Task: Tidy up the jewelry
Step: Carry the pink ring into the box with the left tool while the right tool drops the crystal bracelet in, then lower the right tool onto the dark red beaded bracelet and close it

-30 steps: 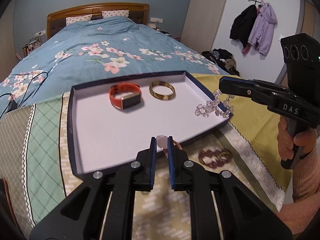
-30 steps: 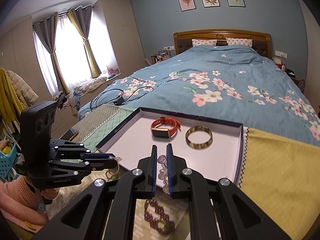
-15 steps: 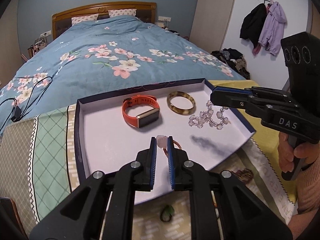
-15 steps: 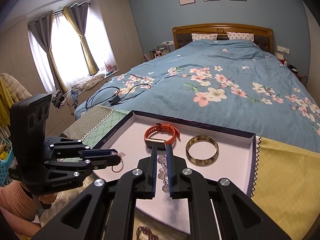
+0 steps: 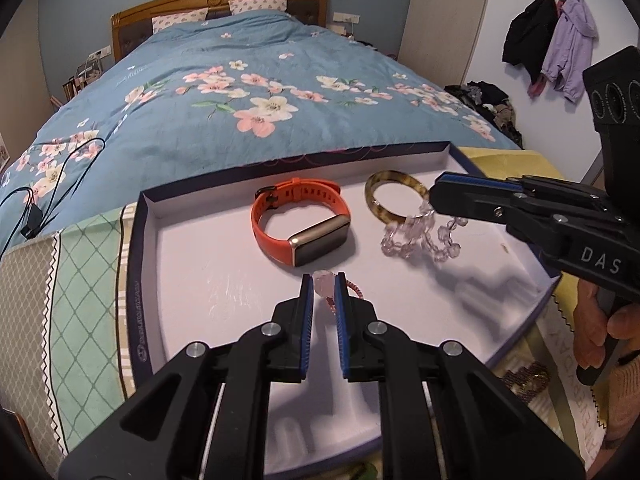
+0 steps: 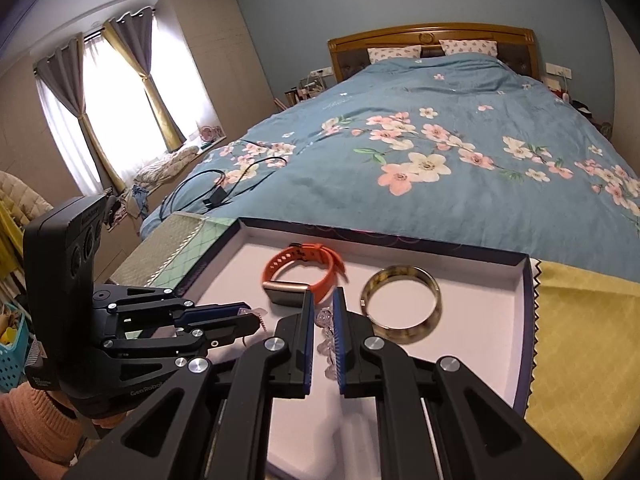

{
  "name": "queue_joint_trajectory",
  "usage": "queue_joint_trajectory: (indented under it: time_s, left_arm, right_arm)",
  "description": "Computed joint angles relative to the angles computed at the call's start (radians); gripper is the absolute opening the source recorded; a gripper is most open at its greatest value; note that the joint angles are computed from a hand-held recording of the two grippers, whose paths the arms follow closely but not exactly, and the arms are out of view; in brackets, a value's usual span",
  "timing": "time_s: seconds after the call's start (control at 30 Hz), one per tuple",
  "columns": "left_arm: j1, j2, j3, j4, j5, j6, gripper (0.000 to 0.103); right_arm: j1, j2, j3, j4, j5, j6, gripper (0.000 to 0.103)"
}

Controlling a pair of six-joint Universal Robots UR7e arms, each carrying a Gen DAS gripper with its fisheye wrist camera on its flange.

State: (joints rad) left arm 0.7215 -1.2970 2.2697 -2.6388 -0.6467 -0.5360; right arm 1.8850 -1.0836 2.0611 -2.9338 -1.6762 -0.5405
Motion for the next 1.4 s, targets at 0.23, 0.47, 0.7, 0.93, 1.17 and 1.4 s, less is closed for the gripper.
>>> queue_joint_trajectory:
  time_s: [0.23, 0.47, 0.7, 0.93, 1.17, 1.4]
  left_arm:
    - [0.039, 0.039, -0.022, -0.043, -0.009, 0.025, 0.011]
    - [0.061, 0.051, -0.033, -0.079, -0.021, 0.032, 0.011]
    - [0.066, 0.056, -0.036, -0.118, -0.038, 0.063, 0.020]
    - [-0.010, 0.007, 0.019, -0.137, 0.040, 0.052, 0.042]
    - [-0.145, -0.128, 0.120, 0.006, 0.118, -0.071, 0.043]
    - [-0.269, -0.269, 0.211, 0.239, 0.106, -0.260, 0.043]
  right_arm:
    - [0.003, 0.020, -0.008, -0.012, -0.049, -0.027, 0.007]
    - [0.000, 0.019, 0.001, -0.029, -0.069, -0.034, 0.010]
    - [-0.005, -0.044, 0.044, -0.025, -0.045, -0.034, 0.022]
    - [-0.013, -0.171, 0.134, 0.015, -0.002, -0.078, 0.033]
    - [-0.036, -0.286, 0.230, 0.066, -0.012, -0.128, 0.036]
    - [-0.059, -0.339, 0.305, 0.095, -0.052, -0.156, 0.029]
